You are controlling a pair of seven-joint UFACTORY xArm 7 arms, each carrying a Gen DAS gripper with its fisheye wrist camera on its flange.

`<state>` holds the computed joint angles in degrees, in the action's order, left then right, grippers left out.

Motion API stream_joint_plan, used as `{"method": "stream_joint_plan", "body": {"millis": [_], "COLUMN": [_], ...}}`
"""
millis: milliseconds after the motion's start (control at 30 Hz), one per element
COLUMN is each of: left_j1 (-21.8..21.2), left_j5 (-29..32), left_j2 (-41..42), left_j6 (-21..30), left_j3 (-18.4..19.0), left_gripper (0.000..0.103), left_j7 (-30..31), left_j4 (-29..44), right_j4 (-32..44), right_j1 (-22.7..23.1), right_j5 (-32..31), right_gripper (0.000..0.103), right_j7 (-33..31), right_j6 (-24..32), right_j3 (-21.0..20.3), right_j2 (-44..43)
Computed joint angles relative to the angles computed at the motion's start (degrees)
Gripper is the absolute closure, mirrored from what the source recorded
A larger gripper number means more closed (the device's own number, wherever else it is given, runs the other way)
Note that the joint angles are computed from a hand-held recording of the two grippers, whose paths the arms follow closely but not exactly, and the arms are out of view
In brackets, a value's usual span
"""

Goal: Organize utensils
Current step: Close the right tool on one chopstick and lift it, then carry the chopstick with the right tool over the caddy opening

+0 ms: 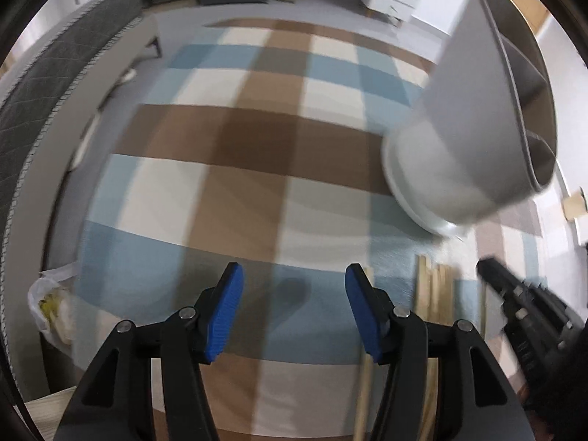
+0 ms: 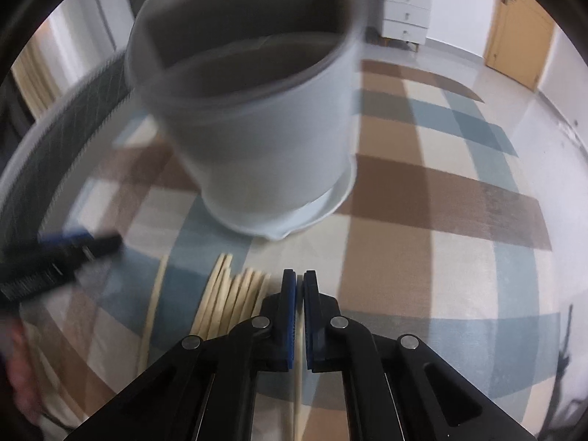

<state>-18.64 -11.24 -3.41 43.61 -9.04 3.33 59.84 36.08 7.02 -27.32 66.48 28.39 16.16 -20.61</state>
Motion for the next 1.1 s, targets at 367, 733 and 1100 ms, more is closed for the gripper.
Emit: {"method": "stream_joint_plan", "body": {"millis": [367,733,1100], "left_j1": [-3.49,-4.6,-0.98], "left_j5": [9.89,2.74,-14.73], "left_j2": [0.08,-0.38,-7.81], "left_j6": [-0.72,0.67,1.3], "left_j3": [-2.87,-1.56,2.3], "left_gripper": [0.062,0.102,0.102], "left_j7": [-1.17,3.04,9.22], "left_j4": [-1.19,-0.92,-4.54], "right_j4": [-10.64,-15.75,-16.18], "right_j1": [-7.47,-12.08,-13.11], "right_j5": [5.87,12.53,14.41], "right_gripper": [0.1,0.1,0.1], "right_j7": [4.45,2.97,3.09], "right_j6": [-15.68,-19.07,-16.79], "right_j3": [0.59,4.32,8.62], "right_j2": [-13.47,-22.15,-29.22]}}
